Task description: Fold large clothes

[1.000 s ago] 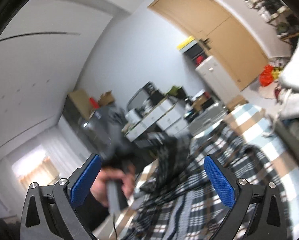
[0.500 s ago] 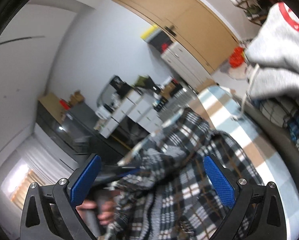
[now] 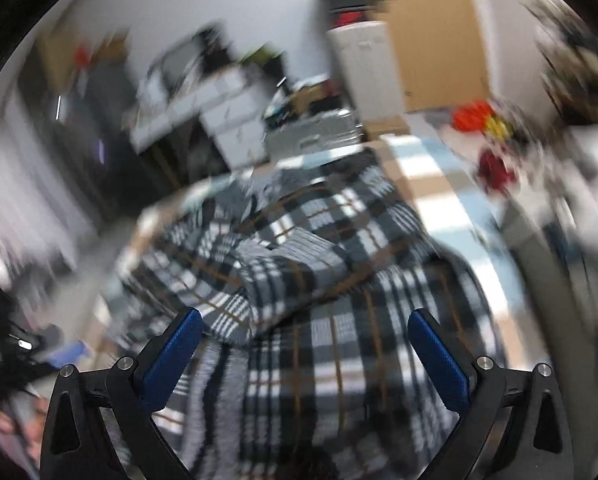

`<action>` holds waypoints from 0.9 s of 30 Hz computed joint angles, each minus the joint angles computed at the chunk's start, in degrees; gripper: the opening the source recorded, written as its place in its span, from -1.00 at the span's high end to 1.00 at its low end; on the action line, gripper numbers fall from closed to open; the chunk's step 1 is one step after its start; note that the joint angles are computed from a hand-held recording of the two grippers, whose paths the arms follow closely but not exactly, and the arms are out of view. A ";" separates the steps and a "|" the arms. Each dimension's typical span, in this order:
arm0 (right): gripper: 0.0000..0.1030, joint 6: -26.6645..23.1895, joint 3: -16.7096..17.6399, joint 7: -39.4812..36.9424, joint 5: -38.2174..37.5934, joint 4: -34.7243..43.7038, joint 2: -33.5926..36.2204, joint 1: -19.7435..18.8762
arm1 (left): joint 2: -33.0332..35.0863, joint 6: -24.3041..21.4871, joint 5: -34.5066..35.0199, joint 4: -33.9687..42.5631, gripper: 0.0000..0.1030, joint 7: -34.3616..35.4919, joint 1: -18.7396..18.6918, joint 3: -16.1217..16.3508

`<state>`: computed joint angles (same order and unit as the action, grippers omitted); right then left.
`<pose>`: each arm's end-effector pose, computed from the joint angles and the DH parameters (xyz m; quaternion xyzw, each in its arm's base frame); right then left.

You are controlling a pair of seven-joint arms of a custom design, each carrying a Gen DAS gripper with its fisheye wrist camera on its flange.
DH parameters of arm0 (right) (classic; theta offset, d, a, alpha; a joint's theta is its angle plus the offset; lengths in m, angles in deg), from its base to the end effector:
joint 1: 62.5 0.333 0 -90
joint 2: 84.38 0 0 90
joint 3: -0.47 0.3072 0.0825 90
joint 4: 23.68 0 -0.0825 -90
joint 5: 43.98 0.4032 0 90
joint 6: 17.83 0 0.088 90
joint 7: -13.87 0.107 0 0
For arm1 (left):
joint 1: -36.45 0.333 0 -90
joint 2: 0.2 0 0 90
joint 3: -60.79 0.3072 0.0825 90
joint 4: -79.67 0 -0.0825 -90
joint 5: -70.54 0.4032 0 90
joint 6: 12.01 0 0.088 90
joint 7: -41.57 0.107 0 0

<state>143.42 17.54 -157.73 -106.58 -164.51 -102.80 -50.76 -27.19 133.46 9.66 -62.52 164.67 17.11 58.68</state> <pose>0.4064 0.2769 0.4426 -0.5516 0.7086 -0.2568 0.3574 0.4329 -0.1599 0.4936 0.5664 -0.6954 0.4379 0.0621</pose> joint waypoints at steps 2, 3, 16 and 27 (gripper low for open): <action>-1.00 -6.87 -1.27 -15.83 6.83 7.99 6.99 3.23 | 1.13 2.38 2.00 0.44 -0.86 -0.49 0.77 -1.09; -1.00 -9.79 -2.02 -22.69 9.81 12.22 10.76 4.70 | 1.76 4.31 2.42 0.65 -0.86 -0.09 0.72 -1.44; 0.45 -34.52 -9.83 -43.93 19.95 37.95 32.96 13.82 | 4.41 8.18 3.41 2.47 -0.86 3.93 -0.58 -0.31; 0.87 -13.08 -11.74 -8.23 5.67 12.09 9.58 8.58 | 4.87 6.15 5.56 2.13 -0.86 0.83 0.78 -1.30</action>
<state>130.34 5.80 -165.96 -100.91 -152.42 -93.22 -42.18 -22.31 139.61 15.22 -60.39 165.50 17.89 57.39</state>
